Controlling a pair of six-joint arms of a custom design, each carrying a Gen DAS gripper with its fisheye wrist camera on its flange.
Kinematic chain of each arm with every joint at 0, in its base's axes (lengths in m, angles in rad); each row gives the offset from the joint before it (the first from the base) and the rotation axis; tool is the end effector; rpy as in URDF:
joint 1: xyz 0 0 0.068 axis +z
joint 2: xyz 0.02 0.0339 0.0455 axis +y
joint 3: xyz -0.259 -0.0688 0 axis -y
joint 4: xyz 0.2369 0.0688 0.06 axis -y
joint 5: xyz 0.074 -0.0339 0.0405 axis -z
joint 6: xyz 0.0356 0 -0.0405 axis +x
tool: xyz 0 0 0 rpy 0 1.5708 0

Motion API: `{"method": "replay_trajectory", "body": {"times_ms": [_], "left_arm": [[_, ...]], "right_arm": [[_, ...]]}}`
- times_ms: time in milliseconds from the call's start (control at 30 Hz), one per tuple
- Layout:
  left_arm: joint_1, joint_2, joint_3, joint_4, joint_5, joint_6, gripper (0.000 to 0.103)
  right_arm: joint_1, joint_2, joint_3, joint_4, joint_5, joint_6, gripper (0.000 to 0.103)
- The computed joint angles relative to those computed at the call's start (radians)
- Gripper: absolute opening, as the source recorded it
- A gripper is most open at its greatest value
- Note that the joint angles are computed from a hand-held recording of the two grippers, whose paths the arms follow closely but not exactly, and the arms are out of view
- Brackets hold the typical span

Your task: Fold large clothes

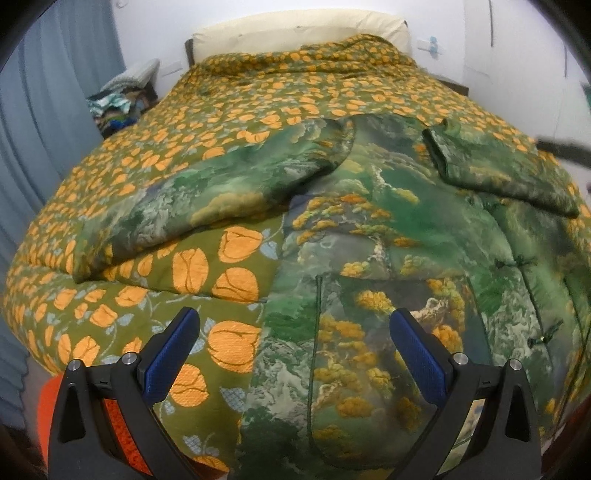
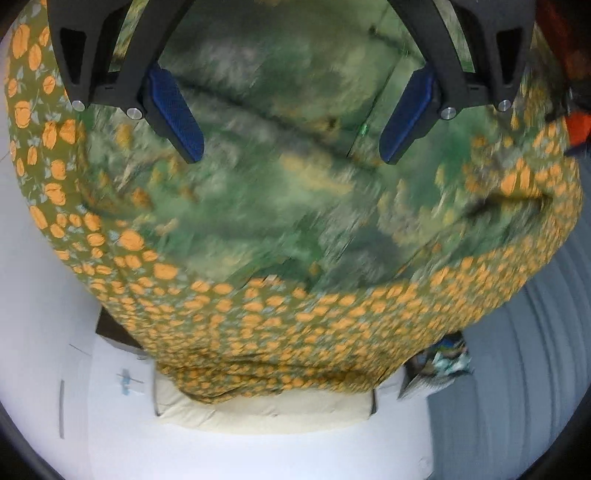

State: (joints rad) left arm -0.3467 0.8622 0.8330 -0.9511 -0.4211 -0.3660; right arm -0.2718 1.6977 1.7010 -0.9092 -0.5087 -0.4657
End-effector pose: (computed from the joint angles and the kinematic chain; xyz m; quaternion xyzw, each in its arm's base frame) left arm 0.1454 -0.0370 0.2748 -0.0698 0.9350 0.0881 0.3364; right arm 0.3460 -0.0784 0.3485 -0.1703 0.9026 0.1080 0.3804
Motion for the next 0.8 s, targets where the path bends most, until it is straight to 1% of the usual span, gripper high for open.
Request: {"method": "replay_trajectory", "body": {"times_ms": [67, 100, 200, 233, 300, 333, 367, 400, 433, 533, 600, 733, 800], "left_arm": [[-0.025, 0.004, -0.004, -0.007, -0.025, -0.008, 0.103], [-0.036, 0.006, -0.006, -0.011, -0.038, -0.01, 0.103], [-0.047, 0.008, -0.007, -0.019, -0.055, -0.005, 0.103], [-0.042, 0.008, -0.007, -0.02, -0.053, 0.0, 0.103], [-0.024, 0.004, -0.007, -0.022, -0.042, 0.013, 0.103], [-0.015, 0.003, -0.006, -0.021, -0.036, 0.019, 0.103], [-0.001, -0.002, -0.006, -0.02, -0.027, 0.026, 0.103], [0.011, -0.005, -0.008, -0.017, -0.017, 0.032, 0.103], [0.027, -0.008, -0.008, -0.013, -0.002, 0.041, 0.103], [0.091, -0.004, -0.007, -0.004, 0.058, 0.068, 0.103], [0.131, -0.002, -0.002, 0.002, 0.09, 0.081, 0.103], [0.305, 0.006, 0.053, 0.017, 0.205, 0.188, 0.103], [0.484, 0.037, 0.104, 0.031, 0.327, 0.277, 0.103]], "right_arm": [[0.006, 0.081, 0.099, -0.009, 0.002, 0.056, 0.095], [0.023, 0.14, 0.16, -0.026, 0.027, 0.086, 0.095], [0.064, 0.226, 0.194, -0.007, 0.074, 0.115, 0.095], [0.076, 0.255, 0.211, -0.03, 0.089, 0.106, 0.094], [0.1, 0.371, 0.3, -0.181, 0.131, 0.068, 0.094], [0.106, 0.4, 0.321, -0.231, 0.146, 0.048, 0.093], [0.114, 0.399, 0.294, -0.242, 0.178, 0.018, 0.093], [0.117, 0.348, 0.218, -0.212, 0.2, -0.036, 0.093], [0.116, 0.324, 0.193, -0.206, 0.199, -0.059, 0.093], [0.092, 0.195, 0.091, -0.192, 0.178, -0.094, 0.092], [0.052, 0.079, 0.012, -0.191, 0.106, -0.103, 0.092], [-0.023, -0.098, -0.108, -0.25, -0.041, -0.106, 0.092], [-0.051, -0.186, -0.177, -0.291, -0.094, -0.134, 0.092]]}}
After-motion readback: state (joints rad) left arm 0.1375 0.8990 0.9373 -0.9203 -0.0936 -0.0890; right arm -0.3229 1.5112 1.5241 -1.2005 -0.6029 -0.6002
